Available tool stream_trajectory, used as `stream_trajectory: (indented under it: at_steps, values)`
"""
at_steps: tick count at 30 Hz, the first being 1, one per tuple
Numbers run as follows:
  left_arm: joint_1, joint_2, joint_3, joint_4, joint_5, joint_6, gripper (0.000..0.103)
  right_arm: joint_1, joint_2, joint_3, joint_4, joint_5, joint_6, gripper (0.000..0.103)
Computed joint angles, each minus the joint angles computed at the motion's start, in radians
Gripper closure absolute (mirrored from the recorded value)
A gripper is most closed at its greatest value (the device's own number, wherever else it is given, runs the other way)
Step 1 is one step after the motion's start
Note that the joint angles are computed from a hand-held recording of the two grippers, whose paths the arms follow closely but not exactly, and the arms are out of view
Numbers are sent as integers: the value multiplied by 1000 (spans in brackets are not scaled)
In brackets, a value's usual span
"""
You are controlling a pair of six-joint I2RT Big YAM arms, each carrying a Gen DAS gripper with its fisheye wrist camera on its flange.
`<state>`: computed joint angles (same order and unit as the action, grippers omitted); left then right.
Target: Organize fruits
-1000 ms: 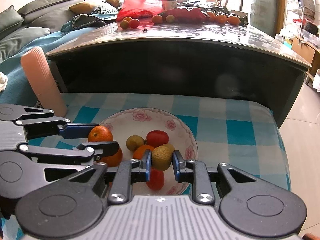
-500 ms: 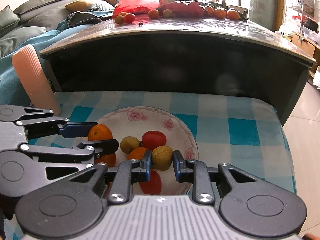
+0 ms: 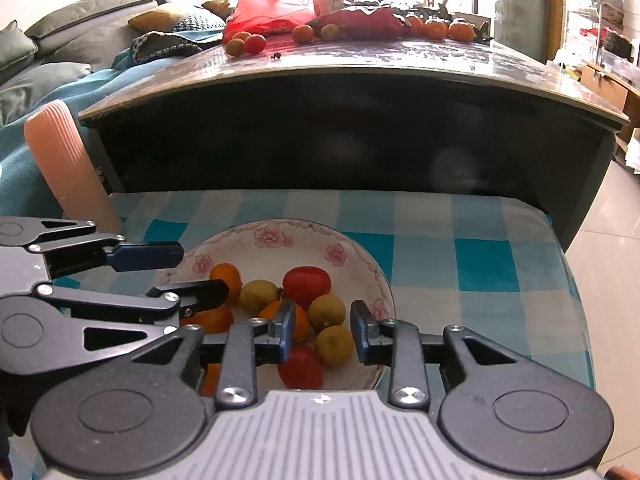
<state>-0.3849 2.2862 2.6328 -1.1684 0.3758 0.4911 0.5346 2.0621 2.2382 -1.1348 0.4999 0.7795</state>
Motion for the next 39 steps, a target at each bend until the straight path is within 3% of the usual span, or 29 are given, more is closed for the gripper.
stream_trajectory:
  at_steps: [11,20,27,39]
  values:
    - [13,-66,-94,40,-21,-27,39,7,-37,-30,29,33,13,53]
    - [21,-155,-227,85,-28,-44,29,19,-91,-76,21,78,106,53]
    - [26,-247,-382,129,-53,-29,17,49,-101,-75,-35,75,154,53]
    - [52,-408,-633,192,-60,-38,5,157,-126,-103,-105,92,268,52]
